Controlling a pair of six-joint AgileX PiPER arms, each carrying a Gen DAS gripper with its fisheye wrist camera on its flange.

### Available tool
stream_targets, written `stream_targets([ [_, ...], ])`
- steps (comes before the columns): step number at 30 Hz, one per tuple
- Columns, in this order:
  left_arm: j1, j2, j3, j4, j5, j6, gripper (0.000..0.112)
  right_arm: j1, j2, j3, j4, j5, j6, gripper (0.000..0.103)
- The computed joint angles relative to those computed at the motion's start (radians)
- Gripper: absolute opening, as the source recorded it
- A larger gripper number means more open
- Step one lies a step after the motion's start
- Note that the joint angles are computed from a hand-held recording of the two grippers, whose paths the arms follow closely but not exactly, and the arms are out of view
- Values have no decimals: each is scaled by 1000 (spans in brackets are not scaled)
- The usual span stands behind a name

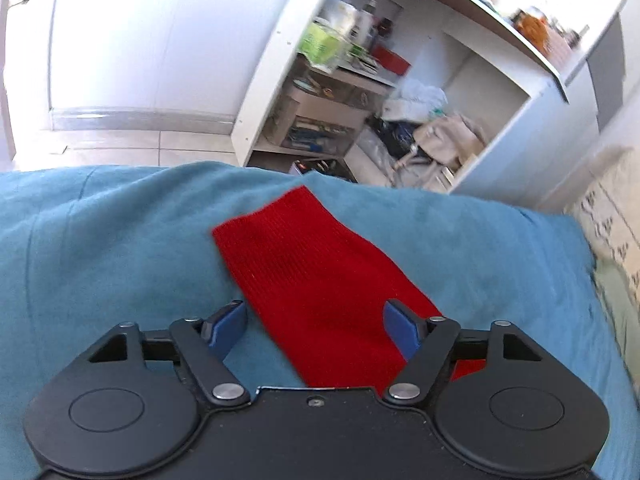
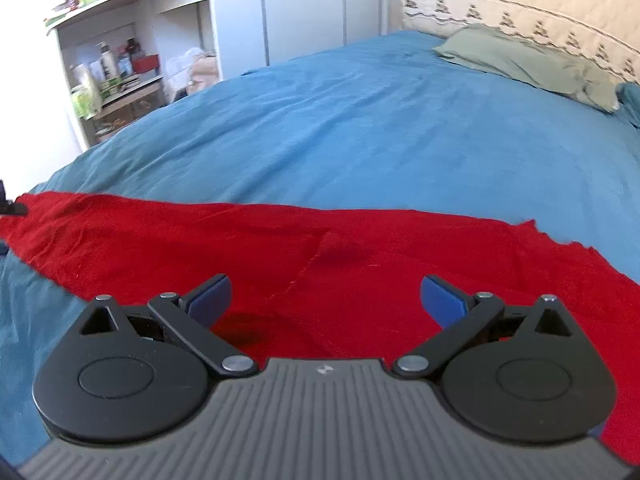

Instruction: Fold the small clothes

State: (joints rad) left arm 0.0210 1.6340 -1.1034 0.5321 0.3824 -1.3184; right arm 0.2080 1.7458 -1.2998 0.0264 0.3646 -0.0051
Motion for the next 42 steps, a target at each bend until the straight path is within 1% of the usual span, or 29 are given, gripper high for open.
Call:
stream_targets([
  [2,-2,17,-7,71,-4,-69,76,4,13,-1,17,-6,-24,103],
  [5,-19,50,-41,173,39,-145,66,7,30,8,-12,-25,-21,103],
  [7,-24,62,-59,196,73,-176,50,6,44,7,-47,-34,14,103],
  [8,-21,70,-71,192,89,-183,46,2,52,5,-53,-36,28,103],
  [9,-16,77,-81,186,101,-191,35,-1,58,1,-60,-35,43,103],
  [10,-13,74,-82,184,114,-208,23,-4,64,-3,-71,-35,62,103],
  [12,-6,77,-89,180,129,-230,6,-10,68,-3,-78,-43,78,103],
  [14,-4,81,-98,175,130,-240,5,-15,69,-2,-83,-49,86,103],
  [16,-23,84,-120,183,156,-235,4,-20,66,5,-96,-57,98,103],
  [18,-51,72,-132,200,144,-230,4,-28,65,10,-106,-62,110,103],
  [20,-102,66,-166,215,153,-198,4,-41,64,14,-106,-63,120,103],
  [22,-158,65,-207,207,153,-144,4,-58,56,23,-133,-66,165,103],
  [25,-278,80,-295,166,162,-28,4,-94,30,35,-96,-59,149,103],
  [27,-367,109,-379,97,168,82,4,-122,6,45,-46,-51,95,103],
  [30,-487,174,-515,-38,167,253,4,-171,-42,62,-18,-37,41,103],
  [35,-643,338,-769,-376,175,608,4,-287,-124,97,-3,11,-24,103],
  [38,-723,469,-935,-522,243,781,4,-388,-183,152,44,38,-116,103],
  [40,-768,559,-1042,-566,307,839,4,-451,-213,189,73,49,-170,103],
  [42,-802,647,-1145,-564,378,857,4,-525,-235,226,130,61,-242,103],
])
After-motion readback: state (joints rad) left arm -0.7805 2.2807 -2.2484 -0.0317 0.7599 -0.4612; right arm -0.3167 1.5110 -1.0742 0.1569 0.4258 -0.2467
